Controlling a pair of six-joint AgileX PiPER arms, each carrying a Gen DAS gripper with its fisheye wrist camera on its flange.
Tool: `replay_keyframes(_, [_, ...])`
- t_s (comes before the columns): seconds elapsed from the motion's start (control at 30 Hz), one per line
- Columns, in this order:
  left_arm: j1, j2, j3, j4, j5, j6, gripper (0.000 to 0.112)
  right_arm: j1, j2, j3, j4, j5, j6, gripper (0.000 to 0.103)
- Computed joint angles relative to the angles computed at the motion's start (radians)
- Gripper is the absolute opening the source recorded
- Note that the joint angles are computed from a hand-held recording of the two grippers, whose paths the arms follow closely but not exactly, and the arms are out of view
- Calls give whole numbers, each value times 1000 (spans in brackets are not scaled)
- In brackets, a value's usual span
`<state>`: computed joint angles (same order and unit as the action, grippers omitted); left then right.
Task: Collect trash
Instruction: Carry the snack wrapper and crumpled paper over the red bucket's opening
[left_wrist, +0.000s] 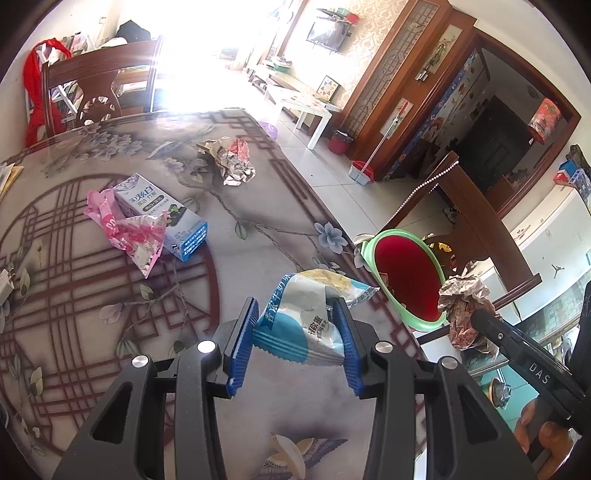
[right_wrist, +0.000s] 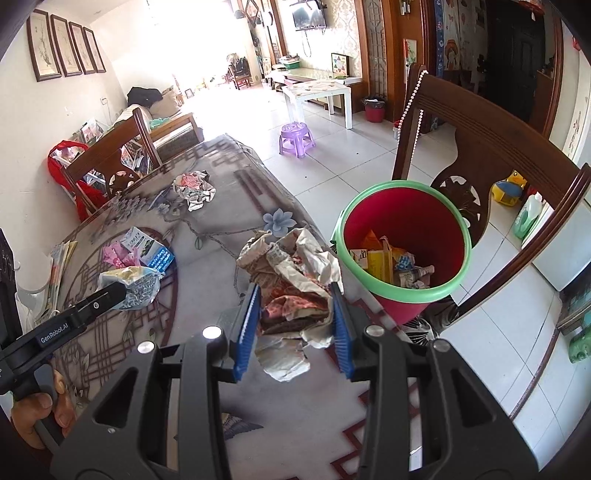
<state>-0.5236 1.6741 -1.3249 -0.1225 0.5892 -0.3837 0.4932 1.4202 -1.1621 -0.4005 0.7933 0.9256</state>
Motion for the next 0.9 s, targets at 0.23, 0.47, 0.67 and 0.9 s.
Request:
replay_keyframes(0.23, [-21, 35, -38, 25, 13, -30, 39, -41, 1, 3, 23, -7, -35, 36])
replay_keyframes(0.47, [-36, 81, -93, 35, 31, -42, 39, -77, 7, 6, 52, -19, -78, 36])
replay_keyframes(0.67, [-55, 125, -148, 45, 50, -54, 39, -122, 20, 7, 97, -39, -142, 36])
replay_keyframes(0.9, [-74, 181, -224, 69, 83, -85, 39, -182, 30, 8, 150, -60, -223, 36])
